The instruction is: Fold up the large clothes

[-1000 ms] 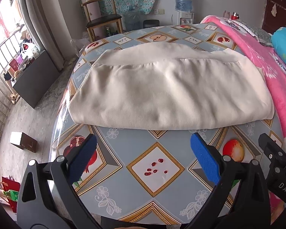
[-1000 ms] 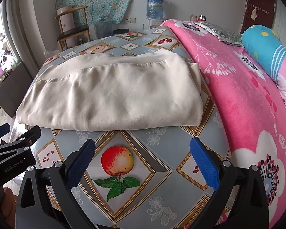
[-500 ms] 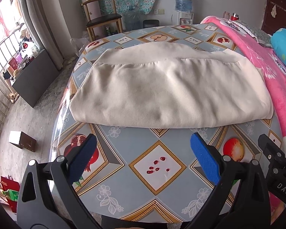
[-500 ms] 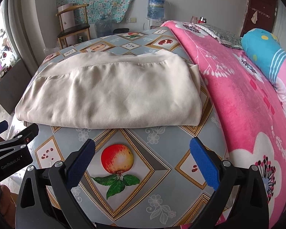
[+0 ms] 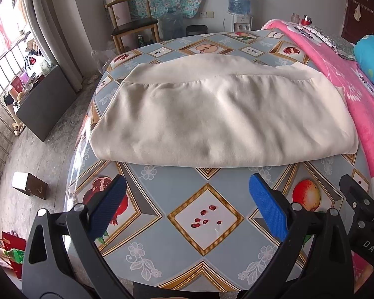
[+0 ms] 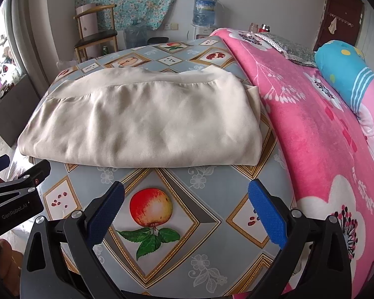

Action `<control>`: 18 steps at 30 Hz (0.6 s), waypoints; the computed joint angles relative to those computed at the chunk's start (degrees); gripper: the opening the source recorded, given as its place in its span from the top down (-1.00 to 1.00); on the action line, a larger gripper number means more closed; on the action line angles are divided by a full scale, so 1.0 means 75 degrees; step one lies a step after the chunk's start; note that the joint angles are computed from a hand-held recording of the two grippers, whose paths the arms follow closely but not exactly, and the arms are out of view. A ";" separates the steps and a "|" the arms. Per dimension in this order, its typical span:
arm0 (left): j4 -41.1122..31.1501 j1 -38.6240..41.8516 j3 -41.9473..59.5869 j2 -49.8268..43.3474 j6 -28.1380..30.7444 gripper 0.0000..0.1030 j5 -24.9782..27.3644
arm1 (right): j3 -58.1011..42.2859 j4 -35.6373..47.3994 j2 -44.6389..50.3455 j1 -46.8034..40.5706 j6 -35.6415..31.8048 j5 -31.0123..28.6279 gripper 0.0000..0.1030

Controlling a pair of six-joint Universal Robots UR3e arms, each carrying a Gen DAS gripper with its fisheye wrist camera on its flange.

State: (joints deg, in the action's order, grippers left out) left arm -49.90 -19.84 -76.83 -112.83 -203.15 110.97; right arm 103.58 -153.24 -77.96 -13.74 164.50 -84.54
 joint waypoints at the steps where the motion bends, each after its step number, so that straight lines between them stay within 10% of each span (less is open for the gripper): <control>1: 0.0006 0.0004 0.0003 -0.0003 -0.0002 -0.85 0.0001 | -0.0002 -0.0004 0.0003 0.0000 0.0001 -0.0006 -0.88; 18: -0.0015 -0.0027 0.0041 -0.0034 -0.0028 -0.85 0.0005 | -0.0029 0.0002 0.0001 -0.0056 -0.0012 0.0016 -0.88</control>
